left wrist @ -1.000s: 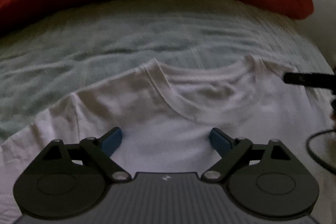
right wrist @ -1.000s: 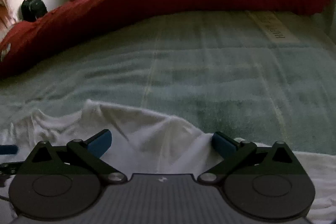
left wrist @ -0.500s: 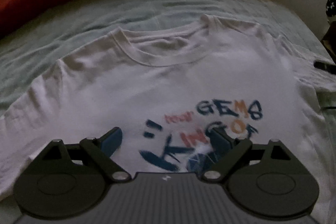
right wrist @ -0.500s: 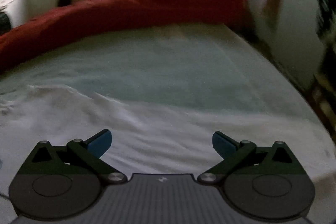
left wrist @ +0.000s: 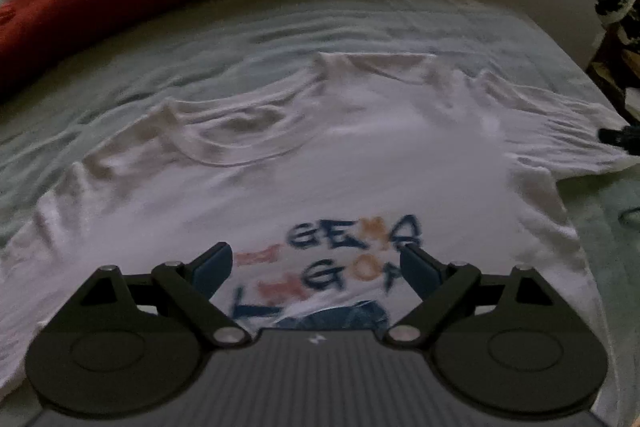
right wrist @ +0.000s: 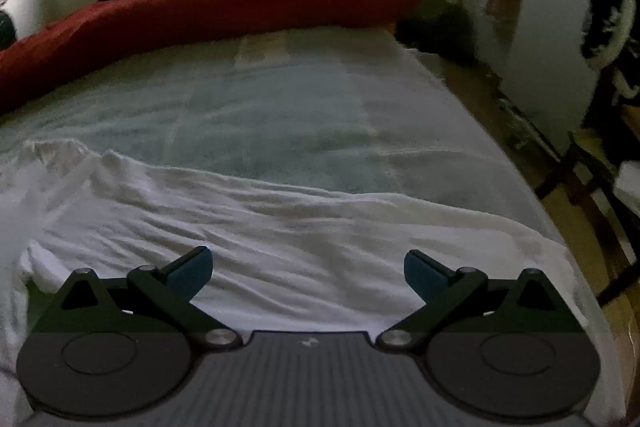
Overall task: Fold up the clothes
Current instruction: 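Smooth the spread white T-shirt flat with both open grippers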
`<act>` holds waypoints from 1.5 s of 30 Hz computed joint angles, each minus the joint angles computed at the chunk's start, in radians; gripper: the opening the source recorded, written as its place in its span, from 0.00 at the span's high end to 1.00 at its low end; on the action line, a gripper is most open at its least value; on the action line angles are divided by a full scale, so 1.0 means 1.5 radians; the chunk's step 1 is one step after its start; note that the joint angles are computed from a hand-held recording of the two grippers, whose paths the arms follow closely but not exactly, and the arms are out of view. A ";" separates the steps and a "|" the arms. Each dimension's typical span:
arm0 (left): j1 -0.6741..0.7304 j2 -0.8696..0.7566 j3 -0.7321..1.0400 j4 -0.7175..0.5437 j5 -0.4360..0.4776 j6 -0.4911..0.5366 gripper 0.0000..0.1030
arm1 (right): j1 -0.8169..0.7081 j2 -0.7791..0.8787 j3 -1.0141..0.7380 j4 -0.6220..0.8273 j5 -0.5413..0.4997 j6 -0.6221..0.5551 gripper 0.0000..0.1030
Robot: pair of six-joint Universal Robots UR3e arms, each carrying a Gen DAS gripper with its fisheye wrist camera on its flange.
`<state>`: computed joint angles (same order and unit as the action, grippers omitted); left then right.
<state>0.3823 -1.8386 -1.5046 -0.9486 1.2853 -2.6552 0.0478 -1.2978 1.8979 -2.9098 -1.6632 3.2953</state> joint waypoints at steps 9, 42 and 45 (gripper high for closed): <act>0.007 0.029 -0.058 -0.009 0.018 -0.011 0.12 | -0.184 -0.199 0.230 0.019 0.132 -0.085 0.00; -0.033 0.067 -0.163 0.085 -0.008 0.050 0.07 | -0.026 0.010 0.098 -0.111 0.070 -0.085 0.00; -0.007 0.108 -0.209 0.083 -0.021 0.072 0.05 | -0.040 -0.026 0.100 -0.056 0.078 -0.081 0.00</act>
<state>0.3724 -1.6772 -1.8188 -0.8235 1.2531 -2.5471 -0.0127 -1.3363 2.0476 -2.9941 -1.5467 3.1735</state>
